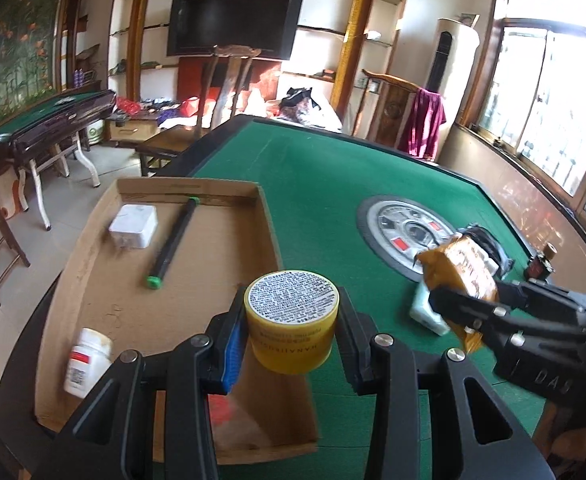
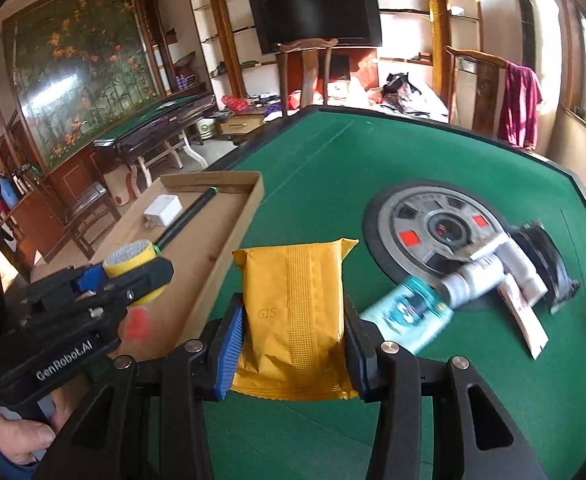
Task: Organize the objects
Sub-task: 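Carry the yellow tin with the left gripper while the right gripper carries the envelope to the box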
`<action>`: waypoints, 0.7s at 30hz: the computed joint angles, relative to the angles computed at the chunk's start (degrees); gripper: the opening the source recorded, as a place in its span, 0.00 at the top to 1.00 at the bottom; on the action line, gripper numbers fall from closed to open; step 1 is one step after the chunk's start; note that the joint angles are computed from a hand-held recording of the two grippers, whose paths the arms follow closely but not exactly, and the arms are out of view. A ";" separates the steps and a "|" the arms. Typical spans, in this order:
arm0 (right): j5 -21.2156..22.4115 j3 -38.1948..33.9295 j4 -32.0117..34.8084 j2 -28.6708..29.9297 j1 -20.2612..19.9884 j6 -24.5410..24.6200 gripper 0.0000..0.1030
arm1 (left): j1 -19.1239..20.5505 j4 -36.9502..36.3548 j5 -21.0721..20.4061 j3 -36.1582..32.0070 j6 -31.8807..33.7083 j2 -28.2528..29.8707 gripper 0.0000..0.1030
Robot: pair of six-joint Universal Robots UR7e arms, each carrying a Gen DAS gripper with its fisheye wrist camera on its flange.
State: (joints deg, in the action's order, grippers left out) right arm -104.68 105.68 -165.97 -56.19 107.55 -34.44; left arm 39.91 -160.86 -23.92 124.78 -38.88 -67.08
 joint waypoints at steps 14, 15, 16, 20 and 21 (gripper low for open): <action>2.19 -23.69 20.38 16.07 4.63 9.23 0.53 | 6.94 20.35 -4.39 -4.97 -5.10 -8.30 0.62; 1.93 -25.68 22.33 17.51 4.84 9.73 0.53 | 7.52 20.05 -5.36 -5.62 -4.74 -8.05 0.62; 1.63 -27.62 24.04 18.96 5.00 10.46 0.53 | 8.17 19.18 -6.30 -6.07 -4.03 -7.76 0.62; 0.74 -33.67 28.47 23.72 5.05 12.80 0.53 | 11.60 22.22 -9.63 -9.58 -6.37 -5.75 0.62; 0.70 -35.17 29.47 24.76 5.05 13.25 0.53 | 11.98 22.54 -10.16 -10.00 -6.32 -5.27 0.62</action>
